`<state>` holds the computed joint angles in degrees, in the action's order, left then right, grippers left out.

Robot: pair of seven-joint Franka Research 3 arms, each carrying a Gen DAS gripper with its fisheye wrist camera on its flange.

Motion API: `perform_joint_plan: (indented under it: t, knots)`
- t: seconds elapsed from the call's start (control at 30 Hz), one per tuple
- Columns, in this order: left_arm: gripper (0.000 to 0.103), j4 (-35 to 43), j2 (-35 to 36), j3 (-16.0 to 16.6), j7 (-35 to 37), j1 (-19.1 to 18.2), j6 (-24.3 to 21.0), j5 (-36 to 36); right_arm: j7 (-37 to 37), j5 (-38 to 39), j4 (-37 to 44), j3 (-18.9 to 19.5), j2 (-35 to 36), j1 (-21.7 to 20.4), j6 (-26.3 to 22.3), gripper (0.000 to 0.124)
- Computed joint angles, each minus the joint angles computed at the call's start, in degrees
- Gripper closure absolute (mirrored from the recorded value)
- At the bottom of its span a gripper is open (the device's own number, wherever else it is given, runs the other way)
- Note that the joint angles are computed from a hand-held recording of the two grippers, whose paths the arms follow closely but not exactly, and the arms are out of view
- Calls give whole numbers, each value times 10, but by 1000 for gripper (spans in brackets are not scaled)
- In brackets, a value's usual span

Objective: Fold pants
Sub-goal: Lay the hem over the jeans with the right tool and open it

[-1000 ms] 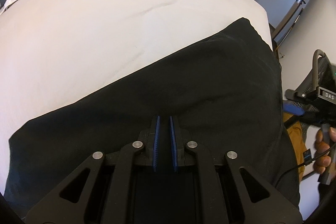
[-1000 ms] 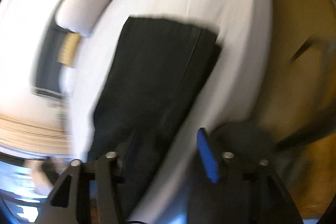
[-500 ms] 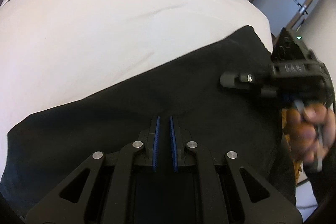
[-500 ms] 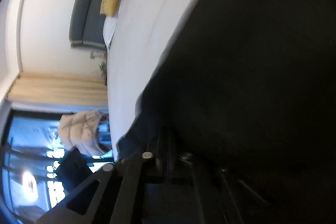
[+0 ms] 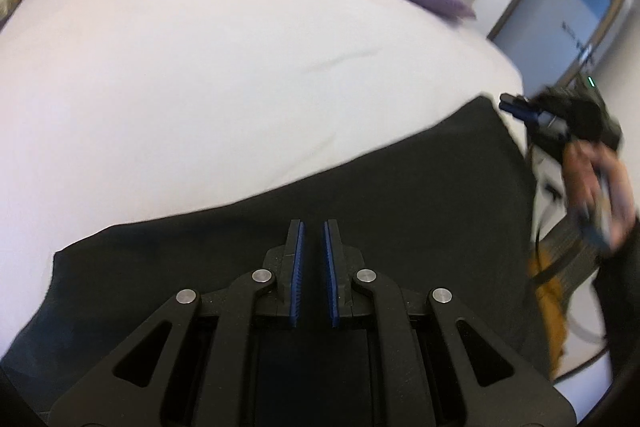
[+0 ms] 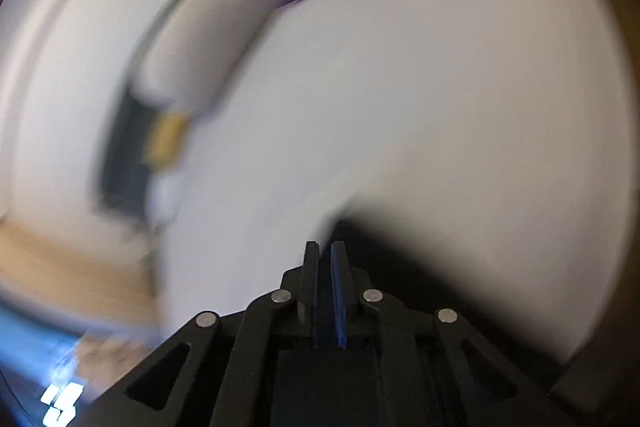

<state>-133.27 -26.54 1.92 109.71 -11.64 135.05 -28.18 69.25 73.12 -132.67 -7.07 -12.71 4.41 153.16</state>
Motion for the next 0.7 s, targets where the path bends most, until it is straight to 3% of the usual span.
perform_joint_plan:
  t: [0.1, 0.2, 0.27, 0.33, 0.43, 0.57, 0.63, 0.7]
  knots:
    - [94, 15, 12, 4, 11, -14, -34, -25, -80, 67, -30, 6, -31, 45, -126, 114]
    - [94, 10, 13, -23, 11, -10, -72, 14, -92, 91, -51, 32, -13, 77, -184, 114]
    - [94, -11, -9, -20, 16, -7, -67, 17, -51, 80, -63, 46, 6, 76, -158, 124]
    - [94, -19, -23, -1, 3, 5, -87, 10, -89, 139, -62, 34, 18, 68, -168, 124]
    - [94, -57, -74, 18, -4, 37, -93, 35, -57, 96, -54, 44, 12, 52, -97, 124]
    - [94, -108, -143, 64, -11, 82, -108, 56, -54, 88, -68, 12, -2, 14, -47, 124]
    - [94, -125, -169, 86, -12, 107, -114, 67, -31, 38, -61, 9, 0, -4, -21, 124]
    - [94, -141, -198, 101, -13, 134, -122, 85, 52, -76, -53, 19, 0, -27, 24, 124]
